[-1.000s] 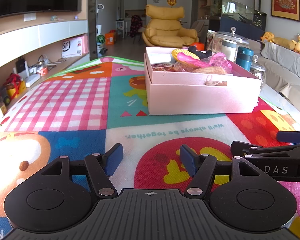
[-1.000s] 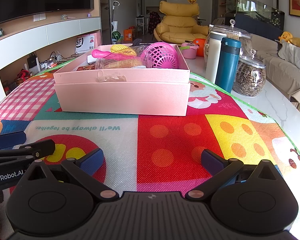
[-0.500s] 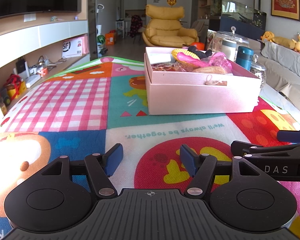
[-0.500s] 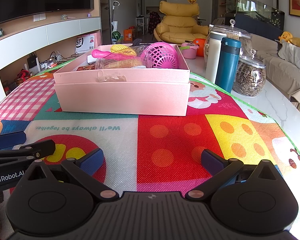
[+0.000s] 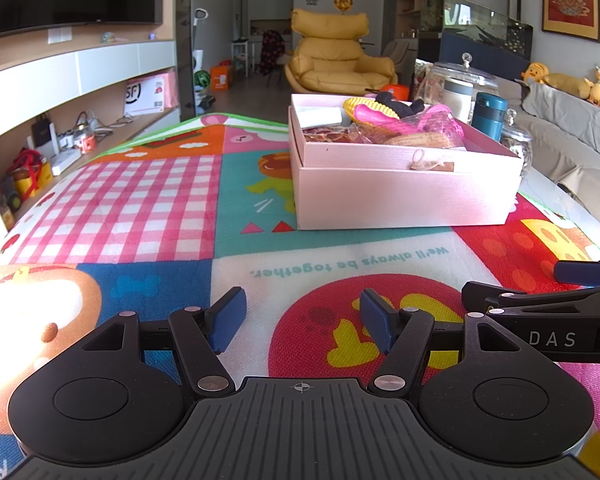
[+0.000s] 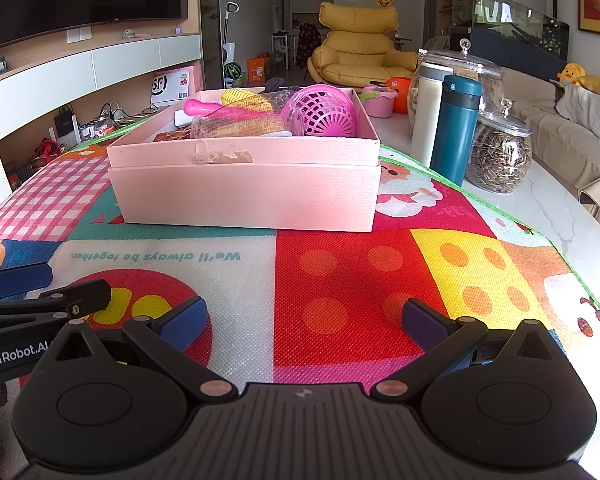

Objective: Organize objects

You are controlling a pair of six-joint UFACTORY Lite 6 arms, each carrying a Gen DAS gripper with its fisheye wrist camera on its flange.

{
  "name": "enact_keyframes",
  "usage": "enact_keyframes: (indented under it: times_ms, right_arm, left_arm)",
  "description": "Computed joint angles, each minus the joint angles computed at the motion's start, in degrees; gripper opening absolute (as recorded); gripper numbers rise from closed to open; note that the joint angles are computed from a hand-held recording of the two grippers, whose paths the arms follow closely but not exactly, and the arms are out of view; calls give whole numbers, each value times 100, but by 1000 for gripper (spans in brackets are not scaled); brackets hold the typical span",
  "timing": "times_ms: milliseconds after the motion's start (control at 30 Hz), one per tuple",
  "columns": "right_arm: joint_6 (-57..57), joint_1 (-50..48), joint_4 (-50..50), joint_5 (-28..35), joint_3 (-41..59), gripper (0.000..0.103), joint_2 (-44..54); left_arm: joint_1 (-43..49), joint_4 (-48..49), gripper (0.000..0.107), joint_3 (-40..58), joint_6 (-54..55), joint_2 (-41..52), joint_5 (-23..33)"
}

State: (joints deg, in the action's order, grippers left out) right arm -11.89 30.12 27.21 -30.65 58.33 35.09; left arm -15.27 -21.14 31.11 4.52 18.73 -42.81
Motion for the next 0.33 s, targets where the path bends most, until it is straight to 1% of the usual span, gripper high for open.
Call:
enact_keyframes:
  times_ms: [333]
  right_arm:
    - [-1, -1, 0, 2, 8, 103, 6]
  left_arm:
    - [26, 84, 69, -3, -73, 0, -4]
